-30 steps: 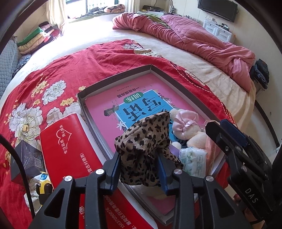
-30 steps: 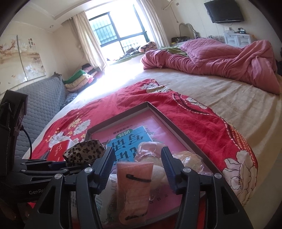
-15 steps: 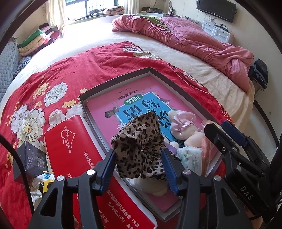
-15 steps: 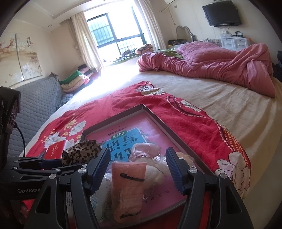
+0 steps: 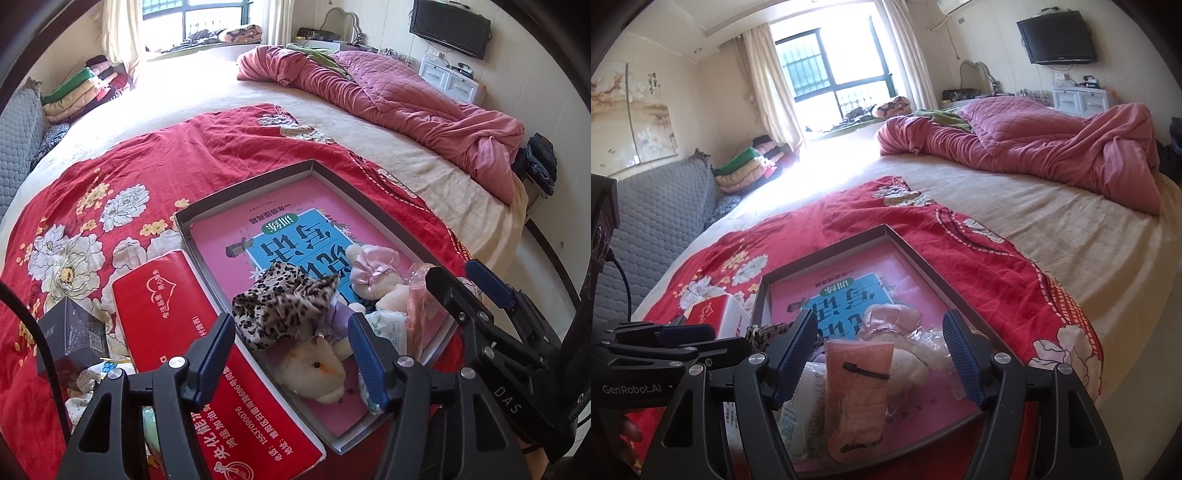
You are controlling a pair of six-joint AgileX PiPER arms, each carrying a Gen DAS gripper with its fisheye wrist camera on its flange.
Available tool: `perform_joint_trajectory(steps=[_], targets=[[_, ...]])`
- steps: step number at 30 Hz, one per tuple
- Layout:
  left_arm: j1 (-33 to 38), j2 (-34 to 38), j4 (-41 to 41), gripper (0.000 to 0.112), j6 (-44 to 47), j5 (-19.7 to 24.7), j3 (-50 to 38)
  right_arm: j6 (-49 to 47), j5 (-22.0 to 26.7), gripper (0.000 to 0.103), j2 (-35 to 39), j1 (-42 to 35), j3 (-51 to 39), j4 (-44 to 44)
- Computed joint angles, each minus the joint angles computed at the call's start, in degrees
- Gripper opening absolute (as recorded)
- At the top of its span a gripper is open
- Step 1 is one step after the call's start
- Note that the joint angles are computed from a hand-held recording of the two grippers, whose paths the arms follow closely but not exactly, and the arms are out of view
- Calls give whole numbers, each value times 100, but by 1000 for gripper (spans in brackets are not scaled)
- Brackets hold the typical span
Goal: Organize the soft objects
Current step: 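Lift both open grippers away and move back toward the remaining pile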
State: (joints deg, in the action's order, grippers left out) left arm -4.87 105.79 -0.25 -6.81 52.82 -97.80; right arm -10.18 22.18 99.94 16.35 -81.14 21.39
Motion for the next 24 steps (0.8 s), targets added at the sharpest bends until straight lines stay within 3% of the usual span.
perform_joint_trajectory(steps=[3, 8, 13, 24], targets=[[23, -170, 35, 74, -58, -44, 126, 235, -137, 74, -153, 49, 105, -251], [61, -421, 19, 75, -31, -72, 319, 637, -229, 76, -323, 149, 189, -695], [123, -712, 27, 75, -41, -106, 582, 2007, -454, 76, -535, 408, 341, -2250], [416, -1271, -130, 76, 138, -65, 958, 2344, -279, 77, -835, 768, 298, -2618]])
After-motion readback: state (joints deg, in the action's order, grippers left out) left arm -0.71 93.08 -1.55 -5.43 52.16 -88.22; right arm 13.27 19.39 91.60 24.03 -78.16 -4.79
